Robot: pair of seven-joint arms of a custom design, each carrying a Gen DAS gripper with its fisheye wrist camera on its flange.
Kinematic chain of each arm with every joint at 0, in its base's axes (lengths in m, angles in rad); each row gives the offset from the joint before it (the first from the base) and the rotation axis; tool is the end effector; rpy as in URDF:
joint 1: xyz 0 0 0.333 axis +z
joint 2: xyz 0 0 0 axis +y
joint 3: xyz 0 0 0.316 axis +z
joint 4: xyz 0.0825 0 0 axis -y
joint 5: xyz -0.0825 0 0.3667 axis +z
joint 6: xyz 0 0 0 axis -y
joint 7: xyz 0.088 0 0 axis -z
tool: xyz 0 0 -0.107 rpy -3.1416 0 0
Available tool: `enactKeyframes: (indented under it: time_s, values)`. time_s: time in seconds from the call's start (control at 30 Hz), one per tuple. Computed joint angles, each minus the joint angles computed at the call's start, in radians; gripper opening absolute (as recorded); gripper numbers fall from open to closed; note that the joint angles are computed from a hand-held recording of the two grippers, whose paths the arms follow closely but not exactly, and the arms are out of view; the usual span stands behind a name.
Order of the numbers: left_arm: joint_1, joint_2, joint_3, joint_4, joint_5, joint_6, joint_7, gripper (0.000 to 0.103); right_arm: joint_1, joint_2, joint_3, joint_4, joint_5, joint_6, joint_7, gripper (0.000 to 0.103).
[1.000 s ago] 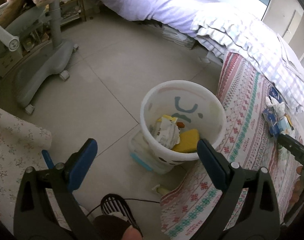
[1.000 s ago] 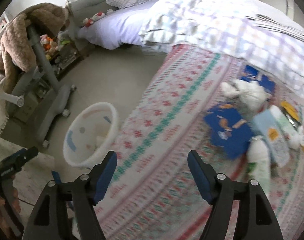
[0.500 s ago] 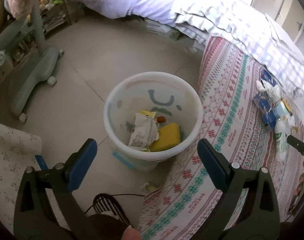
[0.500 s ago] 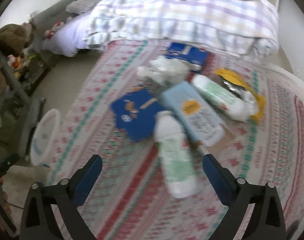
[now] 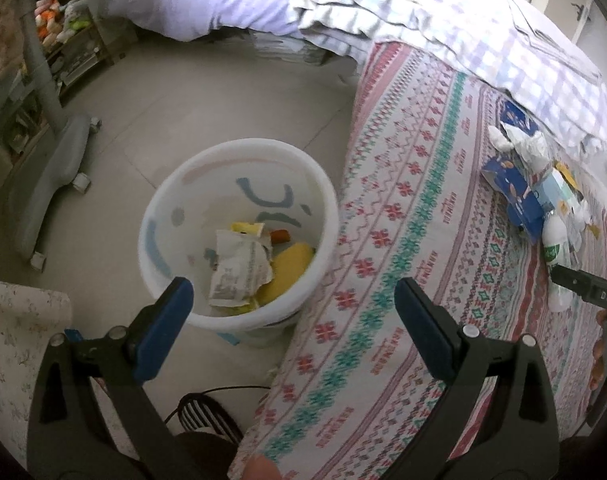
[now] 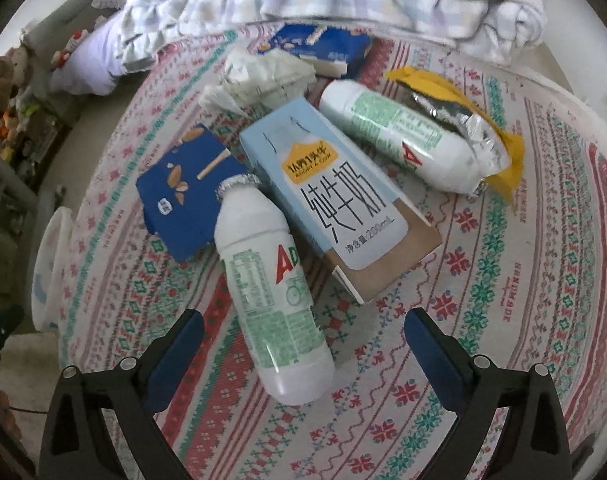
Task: Collect trash
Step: 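Move the right tool to the bed and grasp the white milk bottle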
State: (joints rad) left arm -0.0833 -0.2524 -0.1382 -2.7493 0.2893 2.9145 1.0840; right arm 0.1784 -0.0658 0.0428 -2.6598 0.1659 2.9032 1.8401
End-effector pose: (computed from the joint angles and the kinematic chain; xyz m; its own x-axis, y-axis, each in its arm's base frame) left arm 0.3956 -0.1059 0.3509 -0.0046 -1.0000 -0.0073 -0.9066 0.0072 -0.4218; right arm 0.4301 0.0864 0.3080 -0.1777 -0.9711 -0.1594 -0.9399 0.2155 -0.2649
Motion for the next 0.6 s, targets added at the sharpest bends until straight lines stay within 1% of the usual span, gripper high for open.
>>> enactKeyframes:
  time_s: [0.07, 0.1, 0.2, 0.23, 0.27, 0.3, 0.37, 0.4, 0.43, 0.5, 0.6]
  values:
    - [-0.003, 0.012, -0.011, 0.01, 0.005, -0.003, -0.008, 0.1, 0.01, 0.016, -0.006, 0.012, 0.047, -0.001, -0.04, 0.101]
    - [-0.005, 0.02, -0.018, 0.017, 0.01, -0.006, -0.013, 0.1, 0.01, 0.022, -0.007, 0.017, 0.05, -0.003, -0.047, 0.101]
    - [-0.008, 0.042, -0.036, 0.037, 0.03, -0.015, -0.036, 0.1, 0.008, 0.04, -0.007, 0.028, 0.027, 0.007, -0.036, 0.101]
    - [-0.012, 0.047, -0.037, 0.042, 0.033, -0.017, -0.04, 0.1, 0.005, 0.042, -0.007, 0.027, 0.004, 0.009, -0.018, 0.098]
    - [-0.018, 0.057, -0.038, 0.05, 0.032, -0.02, -0.042, 0.1, 0.003, 0.045, -0.008, 0.03, -0.019, 0.008, 0.001, 0.094]
    - [-0.027, 0.065, -0.038, 0.056, 0.026, -0.023, -0.042, 0.1, 0.005, 0.049, -0.008, 0.032, -0.015, 0.007, -0.009, 0.082]
    - [-0.04, 0.078, -0.038, 0.069, 0.018, -0.028, -0.04, 0.1, 0.0, 0.058, -0.01, 0.042, -0.133, 0.007, 0.073, 0.068]
    - [-0.047, 0.085, -0.039, 0.077, 0.013, -0.03, -0.04, 0.1, 0.001, 0.058, -0.011, 0.043, -0.158, 0.007, 0.078, 0.052]
    - [-0.055, 0.09, -0.039, 0.082, 0.005, -0.03, -0.037, 0.1, 0.004, 0.053, -0.011, 0.04, -0.142, 0.007, 0.054, 0.048]
    - [-0.07, 0.101, -0.038, 0.092, -0.016, -0.03, -0.028, 0.1, 0.014, 0.038, -0.009, 0.027, -0.05, 0.012, -0.026, 0.045]
    - [-0.11, 0.128, -0.033, 0.115, -0.092, -0.021, 0.013, 0.1, 0.024, 0.003, -0.011, -0.001, 0.034, 0.028, -0.115, 0.044]
